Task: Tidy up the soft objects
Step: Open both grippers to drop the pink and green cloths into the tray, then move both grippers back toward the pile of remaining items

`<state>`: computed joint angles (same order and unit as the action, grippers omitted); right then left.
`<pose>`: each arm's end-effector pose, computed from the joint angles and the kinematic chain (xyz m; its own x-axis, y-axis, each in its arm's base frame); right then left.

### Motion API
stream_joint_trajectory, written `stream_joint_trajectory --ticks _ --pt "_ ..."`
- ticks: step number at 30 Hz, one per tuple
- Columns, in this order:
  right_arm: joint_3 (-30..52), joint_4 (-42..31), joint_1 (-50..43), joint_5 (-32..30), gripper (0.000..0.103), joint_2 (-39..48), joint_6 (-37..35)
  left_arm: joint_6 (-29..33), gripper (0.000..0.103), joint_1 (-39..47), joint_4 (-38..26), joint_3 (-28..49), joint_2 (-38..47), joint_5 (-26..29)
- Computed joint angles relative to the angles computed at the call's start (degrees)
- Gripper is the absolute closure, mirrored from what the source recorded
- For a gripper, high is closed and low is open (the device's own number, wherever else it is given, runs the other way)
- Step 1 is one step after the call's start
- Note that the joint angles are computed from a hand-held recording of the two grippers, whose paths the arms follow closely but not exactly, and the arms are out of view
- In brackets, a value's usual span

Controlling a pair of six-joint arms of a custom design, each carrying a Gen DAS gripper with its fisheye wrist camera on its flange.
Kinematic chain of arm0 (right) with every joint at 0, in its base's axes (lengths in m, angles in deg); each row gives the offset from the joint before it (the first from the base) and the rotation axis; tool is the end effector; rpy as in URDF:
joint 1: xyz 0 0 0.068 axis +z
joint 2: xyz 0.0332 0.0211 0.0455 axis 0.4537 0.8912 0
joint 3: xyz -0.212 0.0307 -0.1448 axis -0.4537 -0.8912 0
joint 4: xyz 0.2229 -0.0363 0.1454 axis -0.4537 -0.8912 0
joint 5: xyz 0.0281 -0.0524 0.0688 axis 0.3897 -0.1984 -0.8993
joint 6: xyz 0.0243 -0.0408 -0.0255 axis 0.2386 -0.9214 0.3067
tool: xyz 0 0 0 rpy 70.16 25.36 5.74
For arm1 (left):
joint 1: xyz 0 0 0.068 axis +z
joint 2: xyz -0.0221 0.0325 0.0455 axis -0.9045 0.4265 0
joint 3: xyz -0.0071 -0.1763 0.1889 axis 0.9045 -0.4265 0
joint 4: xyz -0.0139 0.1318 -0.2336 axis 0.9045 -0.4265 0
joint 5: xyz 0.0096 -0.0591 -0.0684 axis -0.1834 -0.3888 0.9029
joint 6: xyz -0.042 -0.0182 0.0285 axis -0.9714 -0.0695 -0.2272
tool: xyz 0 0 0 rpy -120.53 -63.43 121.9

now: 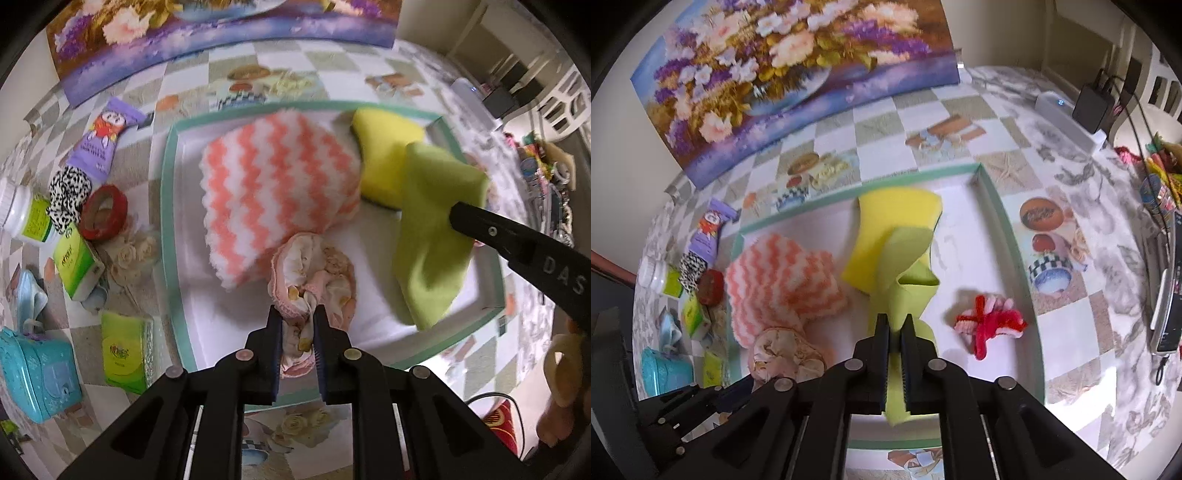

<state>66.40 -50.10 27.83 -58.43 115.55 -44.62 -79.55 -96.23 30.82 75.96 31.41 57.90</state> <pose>0.2586 0.0117 0.1873 -0.9571 -0.0224 -0.2888 -0.0869 0.9733 0.2125 0.2090 -0.1278 0.1648 -0.9860 -0.0560 -0.1572 -0.0401 0.9939 -0.1028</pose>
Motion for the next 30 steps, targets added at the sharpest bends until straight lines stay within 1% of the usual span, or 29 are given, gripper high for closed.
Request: stream_joint_trajectory --ticks 1,4,6,8,9,11,12,13,14,15,17,19,23,25,26,27,28,29,30 --pt "-0.1 0.0 0.1 0.1 0.094 0.3 0.0 0.0 0.086 0.1 0.1 0.0 0.6 -0.1" --pt "-0.2 0.0 0.5 0.9 0.094 0.7 0.1 -0.7 0.078 0.2 0.0 -0.2 1.7 -0.2" --pt "0.0 0.0 1.1 1.7 0.094 -0.3 0.2 -1.0 0.074 0.4 -0.3 -0.2 1.3 -0.4" --pt "0.2 -0.3 1.8 2.6 0.094 -2.0 -0.1 -0.7 0.063 0.9 -0.7 0.2 0.7 -0.8" --pt "0.4 -0.4 2.3 3.3 0.094 -2.6 0.0 -0.7 0.06 1.0 -1.5 0.5 0.0 -1.3" --pt "0.8 -0.7 3.4 5.0 0.088 -4.1 0.0 -0.8 0.053 1.2 -2.4 0.7 -1.8 -1.9" --pt "0.9 -0.8 3.6 5.4 0.077 -4.5 0.0 -0.8 0.052 1.4 -2.8 0.7 -2.9 -2.3" --pt "1.1 -1.0 3.8 5.8 0.069 -4.9 0.1 -0.5 0.05 1.8 -3.3 0.9 -3.7 -2.5" --pt "1.1 -1.0 4.0 6.3 0.055 -5.7 0.3 -0.4 0.049 2.2 -3.7 1.0 -4.7 -2.6" --pt "1.2 -1.0 4.1 6.5 0.049 -6.3 0.4 -0.3 0.049 2.9 -4.2 1.0 -5.9 -2.8" --pt "1.4 -1.0 4.2 6.7 0.049 -7.2 0.7 0.0 0.048 4.2 -4.7 0.9 -7.8 -2.9" --pt "1.5 -0.9 4.5 7.5 0.039 -7.7 1.1 0.4 0.048 5.7 -5.4 1.6 -8.8 -3.4" --pt "1.5 -0.8 5.2 9.2 0.033 -7.2 1.4 1.1 0.048 8.8 -7.1 1.8 -11.6 -5.9" --pt "1.3 -0.6 5.8 10.1 0.026 -6.6 1.7 2.0 0.047 11.2 -7.1 1.5 -12.3 -6.0" --pt "1.2 -0.3 6.1 10.5 0.023 -6.2 1.9 2.4 0.042 12.4 -7.0 1.1 -12.6 -5.8" --pt "1.1 0.0 6.4 11.0 0.017 -6.1 2.1 2.7 0.037 13.4 -7.0 0.6 -13.0 -5.6" --pt "0.8 0.2 6.7 11.5 0.011 -6.1 2.3 3.1 0.027 14.6 -6.8 0.2 -13.1 -5.3" --pt "0.6 0.5 7.2 12.6 0.007 -6.1 2.5 3.3 0.026 15.7 -6.7 -0.2 -13.4 -5.1" --pt "0.4 0.8 7.9 13.7 0.0 -6.2 2.6 3.7 0.026 16.7 -6.6 -0.5 -13.5 -5.0"
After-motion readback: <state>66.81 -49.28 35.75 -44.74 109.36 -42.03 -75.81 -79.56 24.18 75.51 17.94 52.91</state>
